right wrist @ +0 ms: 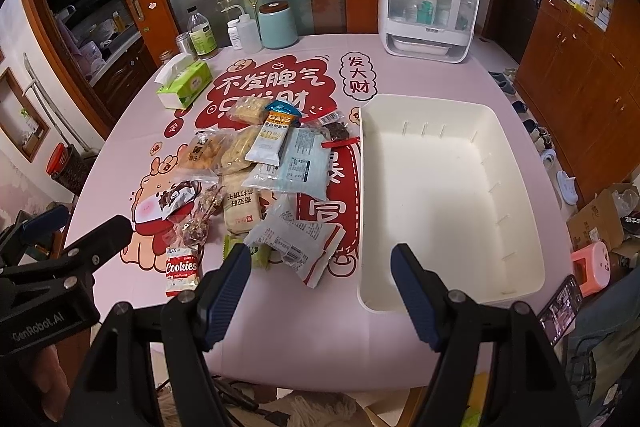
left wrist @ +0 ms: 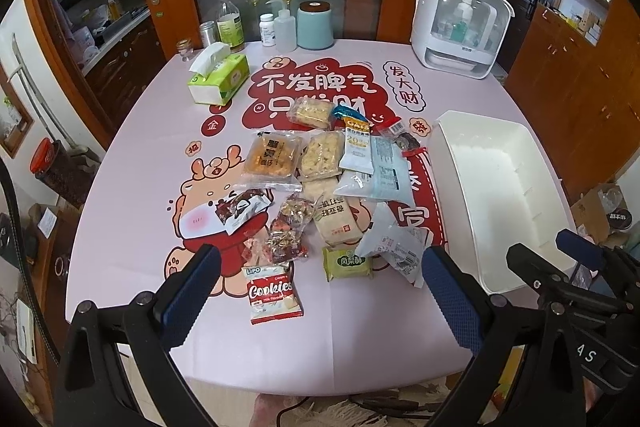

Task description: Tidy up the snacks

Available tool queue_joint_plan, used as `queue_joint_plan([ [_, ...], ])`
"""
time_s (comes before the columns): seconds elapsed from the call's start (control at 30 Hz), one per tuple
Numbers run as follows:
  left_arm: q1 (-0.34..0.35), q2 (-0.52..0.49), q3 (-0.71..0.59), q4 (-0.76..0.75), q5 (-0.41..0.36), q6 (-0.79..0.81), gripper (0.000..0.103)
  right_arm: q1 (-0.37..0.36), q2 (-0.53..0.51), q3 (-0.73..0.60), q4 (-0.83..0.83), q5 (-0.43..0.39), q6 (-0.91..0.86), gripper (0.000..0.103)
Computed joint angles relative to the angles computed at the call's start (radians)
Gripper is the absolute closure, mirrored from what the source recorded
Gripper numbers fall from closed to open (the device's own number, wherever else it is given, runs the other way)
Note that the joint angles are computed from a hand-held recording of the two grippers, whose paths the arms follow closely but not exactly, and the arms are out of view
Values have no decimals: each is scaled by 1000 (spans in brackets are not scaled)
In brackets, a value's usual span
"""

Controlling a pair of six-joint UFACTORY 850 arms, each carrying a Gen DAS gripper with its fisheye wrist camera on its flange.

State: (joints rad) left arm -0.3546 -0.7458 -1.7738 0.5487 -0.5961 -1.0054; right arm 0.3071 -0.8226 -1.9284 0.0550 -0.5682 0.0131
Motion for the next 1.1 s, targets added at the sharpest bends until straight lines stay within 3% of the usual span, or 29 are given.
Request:
queue_joint_plan([
  [0.33, 19, 11, 18, -32, -3, 23, 3, 5, -6, -9, 20, -15, -16, 30],
  [0.6, 65, 37, 53, -32, 0, 50, 3, 44, -59, -102, 21, -65, 18, 30],
  [0.9, 143, 41, 57, -116, 17, 209, 3, 103, -158, -270, -40, -152, 138, 30],
  [1.1, 192, 8, 23, -244, 8, 393, 3, 131, -262, -429, -81, -256, 231, 30],
])
